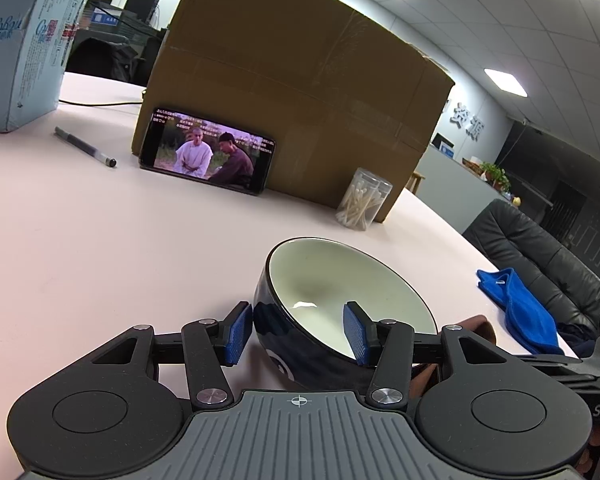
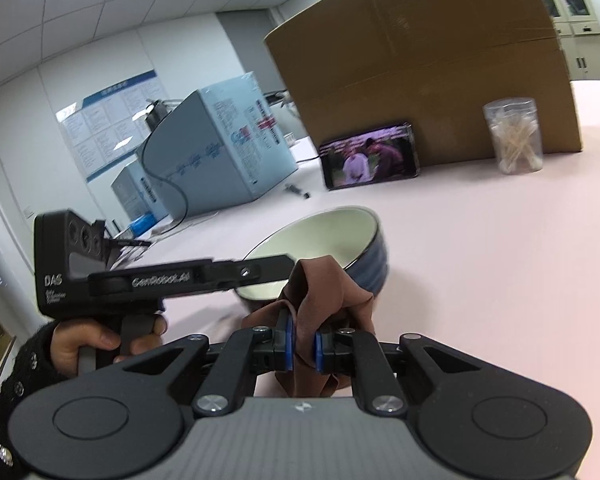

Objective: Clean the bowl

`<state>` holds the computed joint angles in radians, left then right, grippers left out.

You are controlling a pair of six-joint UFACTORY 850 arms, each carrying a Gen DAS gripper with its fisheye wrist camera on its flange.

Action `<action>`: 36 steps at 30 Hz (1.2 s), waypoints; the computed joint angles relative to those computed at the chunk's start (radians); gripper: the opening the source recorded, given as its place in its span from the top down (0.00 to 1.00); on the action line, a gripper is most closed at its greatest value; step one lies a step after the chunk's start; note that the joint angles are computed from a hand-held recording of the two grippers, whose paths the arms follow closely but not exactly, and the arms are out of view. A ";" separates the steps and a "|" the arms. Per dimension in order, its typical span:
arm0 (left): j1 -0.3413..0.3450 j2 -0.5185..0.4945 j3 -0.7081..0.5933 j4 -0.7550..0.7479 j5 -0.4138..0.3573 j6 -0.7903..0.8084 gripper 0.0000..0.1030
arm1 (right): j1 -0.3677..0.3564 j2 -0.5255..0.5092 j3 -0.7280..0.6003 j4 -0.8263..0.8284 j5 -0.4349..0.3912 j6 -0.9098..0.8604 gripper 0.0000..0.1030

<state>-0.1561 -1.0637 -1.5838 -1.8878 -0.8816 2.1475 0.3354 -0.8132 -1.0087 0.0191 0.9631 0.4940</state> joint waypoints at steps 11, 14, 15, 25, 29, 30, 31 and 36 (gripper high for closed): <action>0.000 -0.003 -0.005 0.004 -0.002 -0.006 0.53 | 0.000 0.013 0.030 0.040 0.044 0.006 0.87; 0.000 -0.004 -0.006 0.005 -0.002 -0.007 0.53 | 0.003 0.014 0.038 0.104 0.056 -0.004 0.87; 0.000 -0.003 -0.006 0.005 -0.001 -0.006 0.53 | 0.003 0.013 0.036 0.111 0.052 -0.004 0.87; -0.001 0.000 0.000 0.000 0.002 0.000 0.52 | -0.007 -0.009 -0.006 -0.023 0.008 0.025 0.87; 0.000 0.000 -0.001 0.001 0.000 0.000 0.52 | -0.004 -0.009 -0.010 -0.037 -0.001 0.023 0.88; 0.000 0.000 -0.001 0.001 0.000 0.000 0.52 | -0.004 -0.008 -0.006 -0.033 0.006 0.025 0.88; 0.000 -0.001 -0.001 0.002 -0.001 -0.001 0.52 | -0.004 -0.006 0.000 -0.024 0.016 0.029 0.88; 0.000 -0.001 -0.001 0.001 -0.001 0.001 0.51 | 0.000 0.002 0.018 0.061 0.033 0.015 0.87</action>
